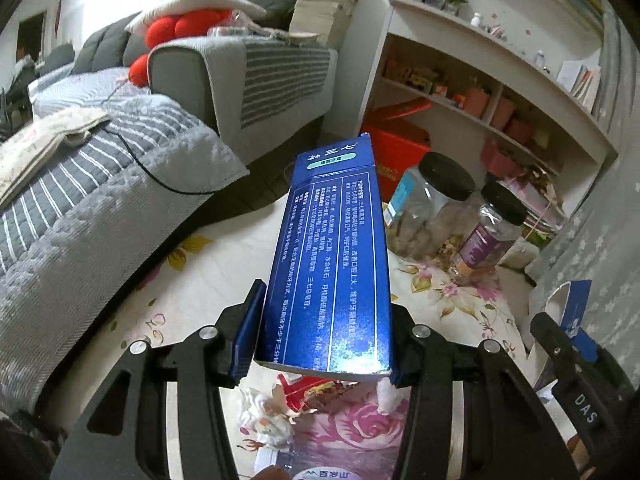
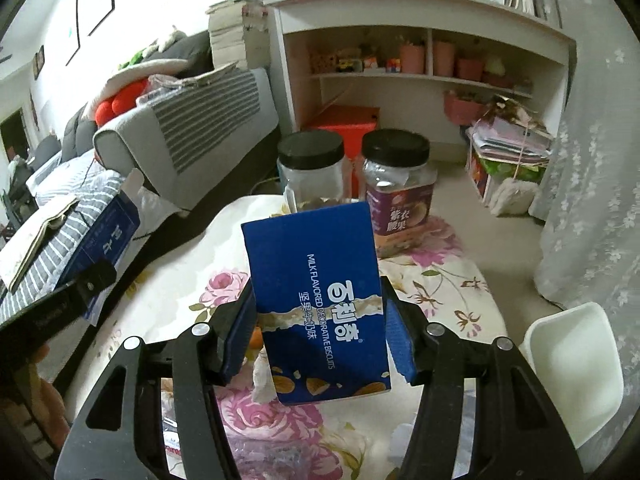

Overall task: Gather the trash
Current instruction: 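Lift both blue boxes and carry them toward the white bin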

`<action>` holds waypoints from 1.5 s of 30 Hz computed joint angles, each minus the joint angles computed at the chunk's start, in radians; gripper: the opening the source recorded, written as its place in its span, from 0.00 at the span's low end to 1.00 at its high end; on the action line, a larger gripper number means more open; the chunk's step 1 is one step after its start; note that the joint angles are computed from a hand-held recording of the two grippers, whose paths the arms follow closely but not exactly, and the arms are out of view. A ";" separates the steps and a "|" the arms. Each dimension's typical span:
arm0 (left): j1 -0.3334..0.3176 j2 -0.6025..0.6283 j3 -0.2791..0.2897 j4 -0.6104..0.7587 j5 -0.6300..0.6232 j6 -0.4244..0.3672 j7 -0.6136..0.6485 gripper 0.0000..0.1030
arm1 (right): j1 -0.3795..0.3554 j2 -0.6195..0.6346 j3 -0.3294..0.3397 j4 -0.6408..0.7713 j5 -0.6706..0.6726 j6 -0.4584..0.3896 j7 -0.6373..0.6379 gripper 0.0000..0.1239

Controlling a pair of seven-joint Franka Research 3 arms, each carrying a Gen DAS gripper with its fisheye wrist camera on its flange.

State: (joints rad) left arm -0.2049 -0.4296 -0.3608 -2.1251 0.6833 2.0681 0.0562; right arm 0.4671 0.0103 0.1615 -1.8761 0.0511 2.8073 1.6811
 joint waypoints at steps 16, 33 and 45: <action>-0.057 0.125 -0.049 0.152 0.073 -0.060 -0.029 0.48 | -0.061 -0.093 -0.003 -0.101 -0.023 0.062 0.052 0.44; -0.174 0.338 -0.037 0.384 0.172 -0.090 -0.007 0.48 | -0.151 -0.173 -0.025 -0.177 0.029 0.067 0.088 0.45; -0.308 0.565 0.023 0.640 0.209 -0.079 0.078 0.48 | -0.261 -0.196 -0.055 -0.177 0.000 -0.015 0.208 0.45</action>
State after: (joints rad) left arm -0.5129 0.1357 -0.3375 -1.4852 0.8921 1.9891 0.1340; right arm 0.2059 -0.1859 0.1064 -2.0531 0.0515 2.7922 1.8895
